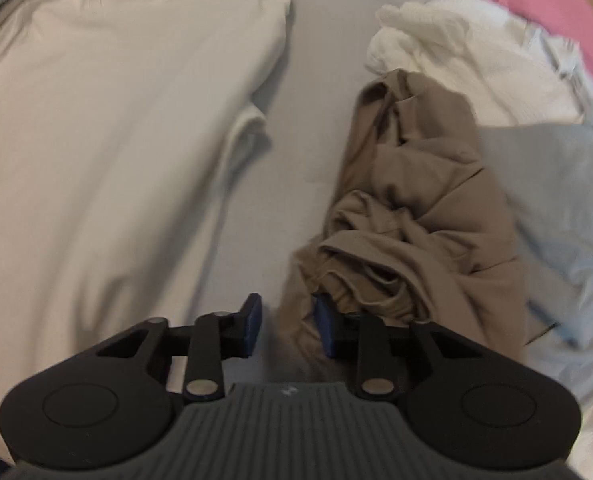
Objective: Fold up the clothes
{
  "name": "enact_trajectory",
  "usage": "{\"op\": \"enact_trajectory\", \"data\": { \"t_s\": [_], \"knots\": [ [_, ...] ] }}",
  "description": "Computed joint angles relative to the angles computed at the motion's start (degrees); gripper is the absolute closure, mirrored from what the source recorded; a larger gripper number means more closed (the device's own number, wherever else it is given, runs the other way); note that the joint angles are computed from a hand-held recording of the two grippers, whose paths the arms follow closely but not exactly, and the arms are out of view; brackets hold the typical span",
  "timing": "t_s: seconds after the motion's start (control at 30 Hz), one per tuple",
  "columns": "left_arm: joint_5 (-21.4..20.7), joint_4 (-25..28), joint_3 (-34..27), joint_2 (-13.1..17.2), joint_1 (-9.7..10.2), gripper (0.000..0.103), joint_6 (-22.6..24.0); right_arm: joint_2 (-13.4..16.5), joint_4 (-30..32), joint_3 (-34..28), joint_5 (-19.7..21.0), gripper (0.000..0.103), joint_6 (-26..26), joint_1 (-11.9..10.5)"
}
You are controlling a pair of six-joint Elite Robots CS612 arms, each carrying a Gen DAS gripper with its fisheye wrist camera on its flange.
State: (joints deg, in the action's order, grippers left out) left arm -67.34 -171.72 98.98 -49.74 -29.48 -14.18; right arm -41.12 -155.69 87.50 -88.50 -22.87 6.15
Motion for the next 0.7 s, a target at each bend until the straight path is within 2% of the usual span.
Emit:
{"op": "enact_trajectory", "data": {
  "t_s": [0.1, 0.2, 0.27, 0.33, 0.4, 0.63, 0.7],
  "knots": [
    [0.5, 0.6, 0.6, -0.2, -0.40, 0.058, -1.8, 1.4, -7.3, 0.6, -9.9, 0.083, -7.4, 1.2],
    [0.3, 0.6, 0.8, -0.3, -0.36, 0.058, -4.0, 3.5, -14.9, 0.6, -16.9, 0.088, -16.8, 1.9],
    [0.6, 1.0, 0.8, -0.1, -0.27, 0.058, -4.9, 4.5, -15.8, -0.5, -18.5, 0.088, -17.7, 1.6],
    [0.9, 1.3, 0.7, 0.0, -0.13, 0.058, -5.2, 4.9, -12.6, -2.4, -18.0, 0.092, -13.9, 0.8],
    [1.1, 1.5, 0.8, 0.0, 0.03, 0.058, -5.1, 5.9, -12.5, -4.1, -19.8, 0.094, -14.9, 0.6],
    [1.1, 2.4, 1.5, -0.7, 1.40, 0.058, -7.2, 9.5, -14.1, -9.4, -29.7, 0.097, -16.0, 0.1],
    [1.1, 2.9, 1.6, -0.9, 1.87, 0.058, -8.3, 11.4, -13.5, -12.6, -33.9, 0.097, -12.8, -0.4]
  ]
}}
